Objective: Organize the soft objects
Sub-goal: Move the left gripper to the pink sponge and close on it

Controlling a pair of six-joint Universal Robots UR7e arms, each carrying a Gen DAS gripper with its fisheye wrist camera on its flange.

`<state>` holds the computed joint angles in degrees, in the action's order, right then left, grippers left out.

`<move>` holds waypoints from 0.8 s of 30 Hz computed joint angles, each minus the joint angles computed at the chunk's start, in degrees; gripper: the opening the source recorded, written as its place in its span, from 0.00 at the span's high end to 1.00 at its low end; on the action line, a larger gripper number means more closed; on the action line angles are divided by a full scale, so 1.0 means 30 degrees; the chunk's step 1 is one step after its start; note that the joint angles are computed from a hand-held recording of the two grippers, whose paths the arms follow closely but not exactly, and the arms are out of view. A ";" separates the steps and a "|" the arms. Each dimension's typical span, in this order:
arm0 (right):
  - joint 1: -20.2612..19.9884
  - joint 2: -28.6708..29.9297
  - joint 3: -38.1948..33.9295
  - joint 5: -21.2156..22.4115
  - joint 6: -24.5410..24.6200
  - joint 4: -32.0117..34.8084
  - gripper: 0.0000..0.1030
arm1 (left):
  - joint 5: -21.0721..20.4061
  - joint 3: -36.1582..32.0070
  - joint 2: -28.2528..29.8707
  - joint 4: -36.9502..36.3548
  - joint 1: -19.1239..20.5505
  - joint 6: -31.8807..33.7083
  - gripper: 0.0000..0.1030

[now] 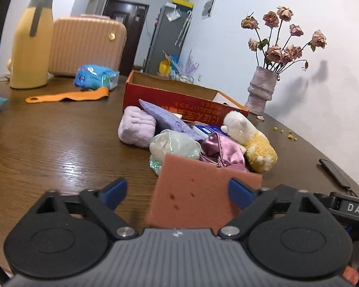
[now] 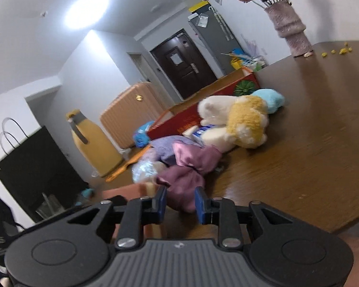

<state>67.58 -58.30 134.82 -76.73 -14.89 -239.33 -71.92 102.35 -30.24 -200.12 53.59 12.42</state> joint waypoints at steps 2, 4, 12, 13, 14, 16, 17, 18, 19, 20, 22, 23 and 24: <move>-0.0093 -0.0108 -0.0174 0.1008 -0.0414 0.1081 0.74 | -0.0311 -0.0398 -0.0237 0.1499 0.0302 -0.0856 0.31; 0.0484 0.0016 -0.0548 0.0588 -0.0703 0.2037 0.74 | -0.1097 -0.0711 -0.0472 0.2985 0.0817 -0.1265 0.36; 0.1527 -0.0045 -0.0839 -0.0520 -0.0680 0.3912 0.73 | -0.1957 -0.2477 -0.0542 0.4592 0.1576 0.1875 0.31; 0.1490 -0.0177 -0.0681 -0.0544 -0.0689 0.3903 0.73 | -0.1959 -0.3017 -0.0447 0.5220 0.1625 0.2444 0.31; 0.1452 -0.0271 -0.0489 -0.0551 -0.0676 0.3772 0.73 | -0.2505 -0.3624 -0.0424 0.6352 0.1772 0.2825 0.31; 0.1442 -0.0454 -0.0213 -0.0654 -0.0718 0.3711 0.73 | -0.3754 -0.4739 -0.0295 0.8513 0.2034 0.3446 0.31; 0.1385 -0.0543 0.0000 -0.0692 -0.0808 0.3564 0.73 | -0.4194 -0.5340 -0.0151 0.9640 0.2104 0.3787 0.31; 0.1269 -0.0638 0.0287 -0.0647 -0.0884 0.3327 0.73 | -0.4492 -0.5803 -0.0019 1.0481 0.2167 0.4042 0.32; 0.1076 -0.0784 0.0564 -0.0386 -0.1004 0.3356 0.73 | -0.4526 -0.6236 0.0130 1.1265 0.2181 0.4131 0.34; 0.0863 -0.1003 0.0769 -0.0015 -0.1041 0.3709 0.73 | -0.4501 -0.6619 0.0243 1.2023 0.2198 0.4100 0.38; 0.0582 -0.1443 0.0872 0.0734 -0.1064 0.5075 0.73 | -0.4720 -0.7269 0.0376 1.3654 0.2318 0.3866 0.46; 0.0625 -0.1632 0.0723 0.0903 -0.1236 0.6171 0.73 | -0.4978 -0.7374 0.0373 1.3970 0.2401 0.3678 0.48; 0.0772 -0.1605 0.0515 0.0879 -0.1440 0.6855 0.73 | -0.5051 -0.7398 0.0333 1.4216 0.2426 0.3473 0.50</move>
<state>69.89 -63.11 136.37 -74.09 -19.21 -218.76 -87.08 80.16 -29.24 -157.47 60.87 22.84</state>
